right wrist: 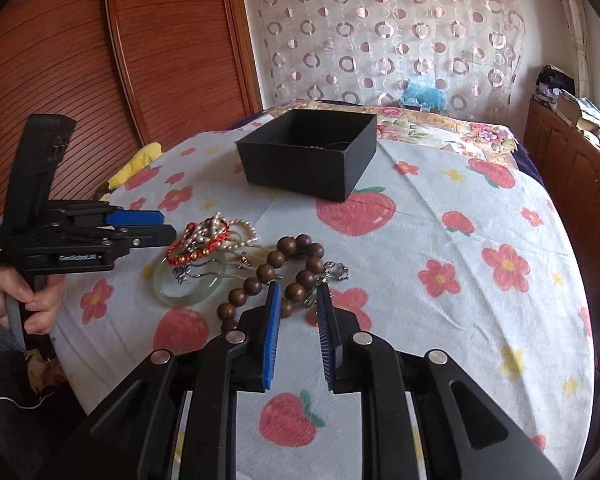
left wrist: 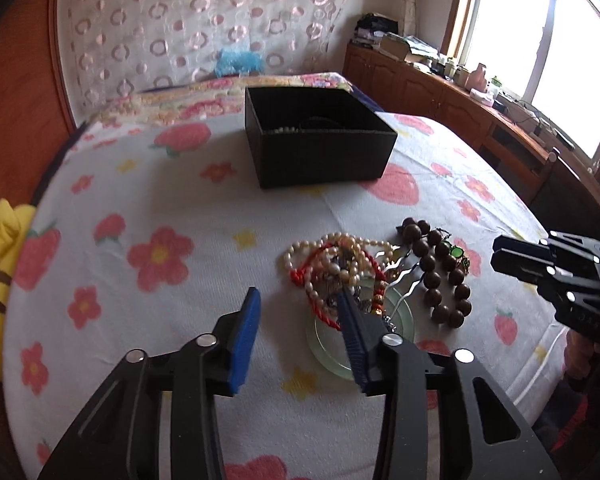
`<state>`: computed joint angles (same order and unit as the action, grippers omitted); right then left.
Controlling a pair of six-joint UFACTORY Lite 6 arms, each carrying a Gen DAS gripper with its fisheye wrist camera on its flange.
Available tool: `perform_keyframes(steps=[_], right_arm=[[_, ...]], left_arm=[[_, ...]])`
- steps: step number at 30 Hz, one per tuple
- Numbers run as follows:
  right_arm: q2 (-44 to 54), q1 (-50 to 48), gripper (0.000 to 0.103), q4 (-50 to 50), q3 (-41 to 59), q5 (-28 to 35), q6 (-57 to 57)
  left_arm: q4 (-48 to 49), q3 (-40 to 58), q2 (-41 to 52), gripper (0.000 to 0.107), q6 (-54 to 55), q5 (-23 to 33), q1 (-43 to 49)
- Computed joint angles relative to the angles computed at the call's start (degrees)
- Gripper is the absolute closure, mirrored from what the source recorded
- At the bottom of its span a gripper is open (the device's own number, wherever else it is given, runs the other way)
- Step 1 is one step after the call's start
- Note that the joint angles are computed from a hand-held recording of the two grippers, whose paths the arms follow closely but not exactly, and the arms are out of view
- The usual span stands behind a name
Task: Organize jewelry
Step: 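Grasp the red string bracelet with the left tool while the right reaches the wooden beads, then lift the red bracelet toward the box while the right tool grasps and carries the wooden bead bracelet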
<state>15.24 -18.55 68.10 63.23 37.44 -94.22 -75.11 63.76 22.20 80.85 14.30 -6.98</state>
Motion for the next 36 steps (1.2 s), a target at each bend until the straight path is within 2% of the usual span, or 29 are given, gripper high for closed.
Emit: perform_keyframes(steps=[6,11,17,27,36], right_arm=[[-0.80,0.07,0.082,0.58,-1.13,-0.17,-0.81],[-1.16,0.65,0.082,0.39,-1.46,-0.47,-0.35],[-1.29,1.02,0.082,0.18,-1.58,-0.53,-0.04],[-1.12,1.49,0.082,1.00,-2.31,-1.10,-1.08],[-1.13,1.53,0.082,0.98,-2.33,-1.15,-0.98]], left_arm=[[0.90,1.12,2.11,0.084,-2.02,1.31,0.31],[-0.32,1.67,2.89,0.094,-1.43,4.75,1.44],[0.26,1.47,2.33,0.105,-2.02,4.03,0.44],[-6.04,-1.48,-3.31,0.106,4.25,3.20,0.26],[-4.25,-0.40,-8.54,0.106,2.34,4.74,-0.85]])
